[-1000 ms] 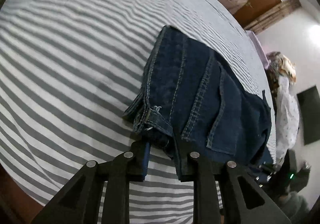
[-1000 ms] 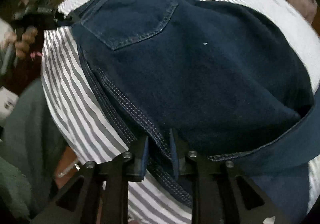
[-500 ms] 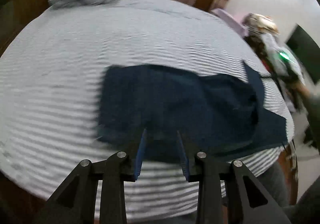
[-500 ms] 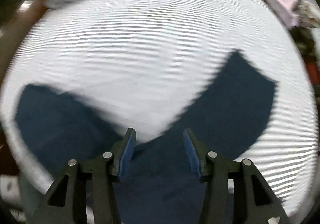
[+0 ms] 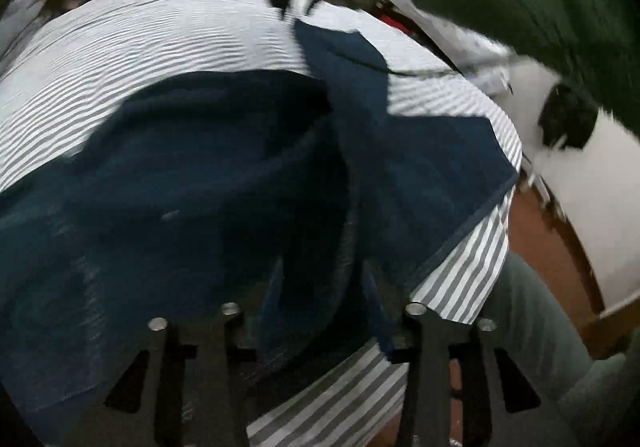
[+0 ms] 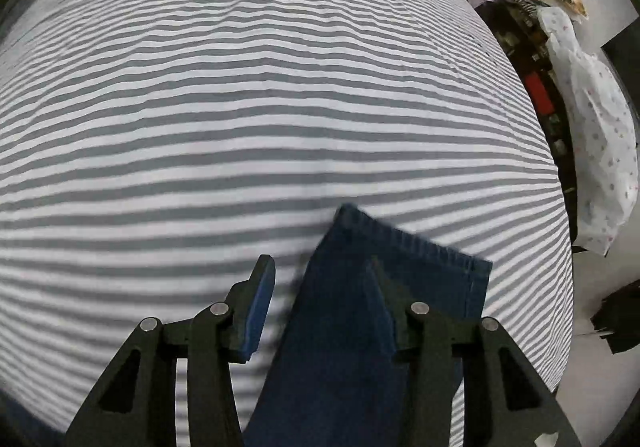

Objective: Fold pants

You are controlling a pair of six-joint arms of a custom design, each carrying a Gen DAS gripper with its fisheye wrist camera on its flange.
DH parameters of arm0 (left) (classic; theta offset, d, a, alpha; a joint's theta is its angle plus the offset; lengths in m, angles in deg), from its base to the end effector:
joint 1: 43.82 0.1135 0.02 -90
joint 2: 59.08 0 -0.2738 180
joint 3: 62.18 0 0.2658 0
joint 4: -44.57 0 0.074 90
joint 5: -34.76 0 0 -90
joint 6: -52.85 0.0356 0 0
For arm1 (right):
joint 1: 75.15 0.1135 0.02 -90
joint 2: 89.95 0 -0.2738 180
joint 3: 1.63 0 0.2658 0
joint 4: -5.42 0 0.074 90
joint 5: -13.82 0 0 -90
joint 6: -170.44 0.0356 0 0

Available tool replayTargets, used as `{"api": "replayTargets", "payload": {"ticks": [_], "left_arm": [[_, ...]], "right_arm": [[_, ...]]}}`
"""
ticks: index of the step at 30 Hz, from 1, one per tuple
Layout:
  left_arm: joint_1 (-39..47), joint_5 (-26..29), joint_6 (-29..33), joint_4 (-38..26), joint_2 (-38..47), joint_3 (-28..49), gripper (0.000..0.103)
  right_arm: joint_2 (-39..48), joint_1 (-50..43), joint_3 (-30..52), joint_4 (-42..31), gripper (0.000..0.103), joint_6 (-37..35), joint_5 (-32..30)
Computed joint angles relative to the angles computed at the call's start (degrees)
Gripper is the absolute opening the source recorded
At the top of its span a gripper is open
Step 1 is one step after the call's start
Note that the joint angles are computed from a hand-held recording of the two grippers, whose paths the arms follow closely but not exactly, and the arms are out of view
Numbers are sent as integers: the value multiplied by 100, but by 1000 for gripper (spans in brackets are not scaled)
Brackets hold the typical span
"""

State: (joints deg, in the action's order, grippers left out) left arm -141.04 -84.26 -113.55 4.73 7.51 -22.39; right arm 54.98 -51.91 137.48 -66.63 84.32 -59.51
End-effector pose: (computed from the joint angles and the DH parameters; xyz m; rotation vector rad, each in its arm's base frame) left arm -0.0068 -0.1908 0.1484 0.3296 2.5560 -0.4941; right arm 0.4922 0.2002 0.1382 -0.4355 2.8168 -0.3349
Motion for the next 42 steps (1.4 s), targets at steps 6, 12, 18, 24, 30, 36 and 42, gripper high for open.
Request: {"api": "replayTargets", "payload": {"ticks": [6, 12, 18, 24, 30, 36, 42], "left_arm": [[719, 142, 1003, 782, 1206, 580, 58], [1259, 340, 1131, 1523, 2014, 671, 58], [1261, 179, 1287, 1671, 2281, 767, 41], [1191, -3, 1222, 1637, 2512, 903, 24], [1052, -202, 1173, 1203, 2601, 1161, 11], [731, -571, 1057, 456, 2630, 1525, 7], [254, -894, 1372, -393, 2939, 2037, 7]], "right_arm": [[611, -204, 757, -598, 42, -117, 173], [812, -403, 1219, -827, 43, 66, -213], [1935, -195, 3074, -1867, 45, 425, 96], [1212, -384, 1707, -1135, 11, 550, -2], [-961, -765, -1294, 499, 8, 365, -402], [-3597, -2189, -3740, 1258, 8, 54, -1407], [-5527, -4743, -5382, 1137, 8, -1098, -2896]]}}
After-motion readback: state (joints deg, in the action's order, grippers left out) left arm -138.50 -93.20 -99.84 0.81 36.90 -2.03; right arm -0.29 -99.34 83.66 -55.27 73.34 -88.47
